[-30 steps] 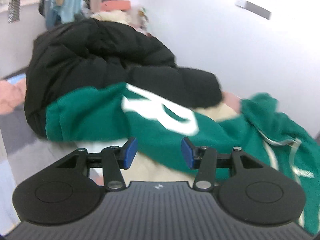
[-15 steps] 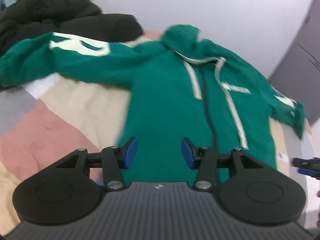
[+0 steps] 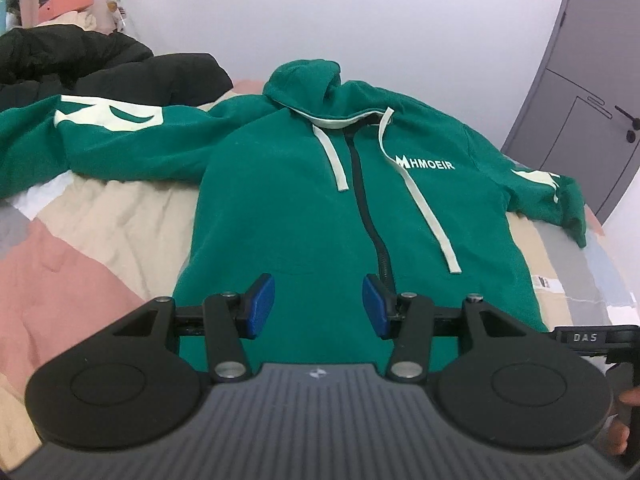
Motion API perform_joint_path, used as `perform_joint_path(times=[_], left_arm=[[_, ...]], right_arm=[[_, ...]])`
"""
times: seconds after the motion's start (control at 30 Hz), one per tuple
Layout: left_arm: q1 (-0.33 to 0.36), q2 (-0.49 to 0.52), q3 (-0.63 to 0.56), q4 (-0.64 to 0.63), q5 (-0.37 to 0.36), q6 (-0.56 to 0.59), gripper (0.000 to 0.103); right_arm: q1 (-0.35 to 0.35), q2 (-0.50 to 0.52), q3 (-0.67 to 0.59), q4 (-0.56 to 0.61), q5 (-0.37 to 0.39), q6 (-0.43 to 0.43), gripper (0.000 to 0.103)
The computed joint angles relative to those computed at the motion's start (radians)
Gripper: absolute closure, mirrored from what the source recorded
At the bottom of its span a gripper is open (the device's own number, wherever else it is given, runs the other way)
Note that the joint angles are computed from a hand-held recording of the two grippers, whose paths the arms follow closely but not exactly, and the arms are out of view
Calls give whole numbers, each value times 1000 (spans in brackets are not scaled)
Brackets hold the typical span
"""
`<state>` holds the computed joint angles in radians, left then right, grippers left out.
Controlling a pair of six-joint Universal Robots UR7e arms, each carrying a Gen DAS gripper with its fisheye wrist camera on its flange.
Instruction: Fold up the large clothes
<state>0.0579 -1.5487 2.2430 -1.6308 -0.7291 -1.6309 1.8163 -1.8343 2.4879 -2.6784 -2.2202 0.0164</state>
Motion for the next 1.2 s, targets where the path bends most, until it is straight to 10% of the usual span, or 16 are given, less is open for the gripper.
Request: perform_joint_path(times=[0.33, 0.47, 0.67, 0.9, 1.2], left_arm=[[42, -56, 81, -109, -20, 10, 48], [35, -58, 85, -103, -13, 1, 48], [25, -61, 83, -86, -13, -24, 48], [16, -92, 101, -139, -27, -22, 48], [77, -88, 131, -226, -123, 33, 48]], right_arm=[[-123, -24, 6, 65, 193, 58, 16], [-79, -48, -7, 139, 214, 16, 57], [-5, -80, -38, 186, 161, -6, 86], [81, -114, -111, 253, 76, -3, 87], [-6, -108, -128, 300, 11, 90, 77]])
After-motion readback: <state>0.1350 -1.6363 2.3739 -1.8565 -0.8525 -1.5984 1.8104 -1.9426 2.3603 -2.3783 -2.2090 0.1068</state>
